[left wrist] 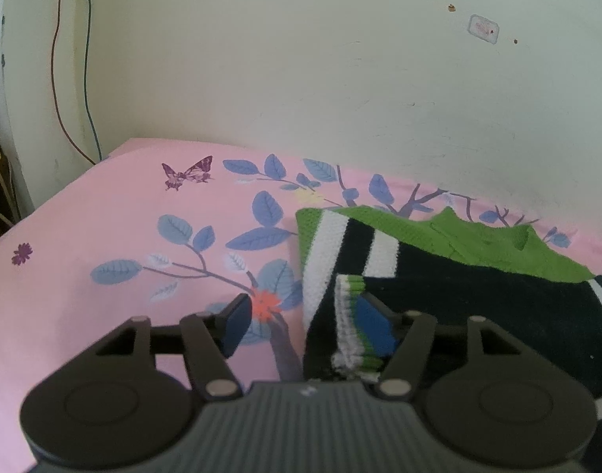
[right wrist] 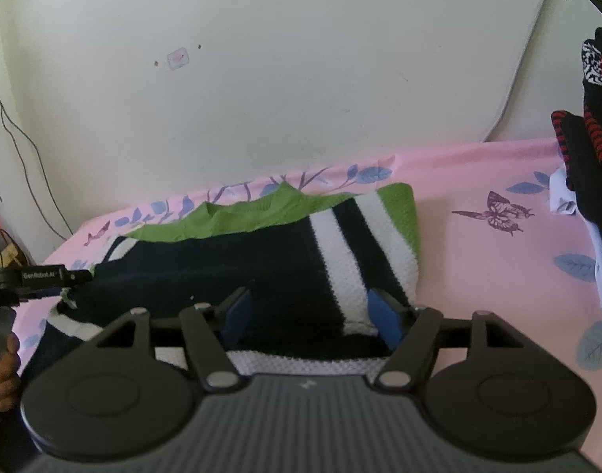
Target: Fold small clothes
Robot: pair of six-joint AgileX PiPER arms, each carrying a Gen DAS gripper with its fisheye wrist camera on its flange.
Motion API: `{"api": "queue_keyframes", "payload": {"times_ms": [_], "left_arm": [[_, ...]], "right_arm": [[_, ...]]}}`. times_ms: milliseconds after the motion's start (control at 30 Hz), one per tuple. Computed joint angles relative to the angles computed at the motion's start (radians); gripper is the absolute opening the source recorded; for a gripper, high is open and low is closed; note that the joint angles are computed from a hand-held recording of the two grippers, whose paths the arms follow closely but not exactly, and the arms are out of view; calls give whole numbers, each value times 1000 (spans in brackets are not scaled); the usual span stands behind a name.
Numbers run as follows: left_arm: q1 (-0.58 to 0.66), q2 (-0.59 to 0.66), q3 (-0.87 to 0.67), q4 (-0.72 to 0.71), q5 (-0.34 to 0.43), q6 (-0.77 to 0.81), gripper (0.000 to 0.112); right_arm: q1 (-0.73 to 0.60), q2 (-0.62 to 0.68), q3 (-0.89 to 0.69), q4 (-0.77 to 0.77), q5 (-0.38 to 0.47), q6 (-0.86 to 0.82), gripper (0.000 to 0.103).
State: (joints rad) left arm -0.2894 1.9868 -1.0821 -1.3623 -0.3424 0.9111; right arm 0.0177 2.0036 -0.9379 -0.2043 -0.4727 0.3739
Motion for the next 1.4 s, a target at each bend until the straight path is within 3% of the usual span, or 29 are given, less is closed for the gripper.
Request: {"api": "queue_keyframes", "payload": {"times_ms": [167, 533, 667, 1400], "left_arm": [[-4, 2, -3, -13, -1, 14, 76], [-3, 4, -7, -23, 8, 32, 81], [4, 8, -16, -61, 20, 70, 89], [6, 21, -41, -180, 21, 168, 94]], "right_arm": [[-2, -13, 26, -10, -23, 17, 65], [-1, -20, 42, -5, -42, 18, 67], [0, -22, 46, 1, -47, 17, 67], [14, -27, 39, 31, -20, -1, 68]]}}
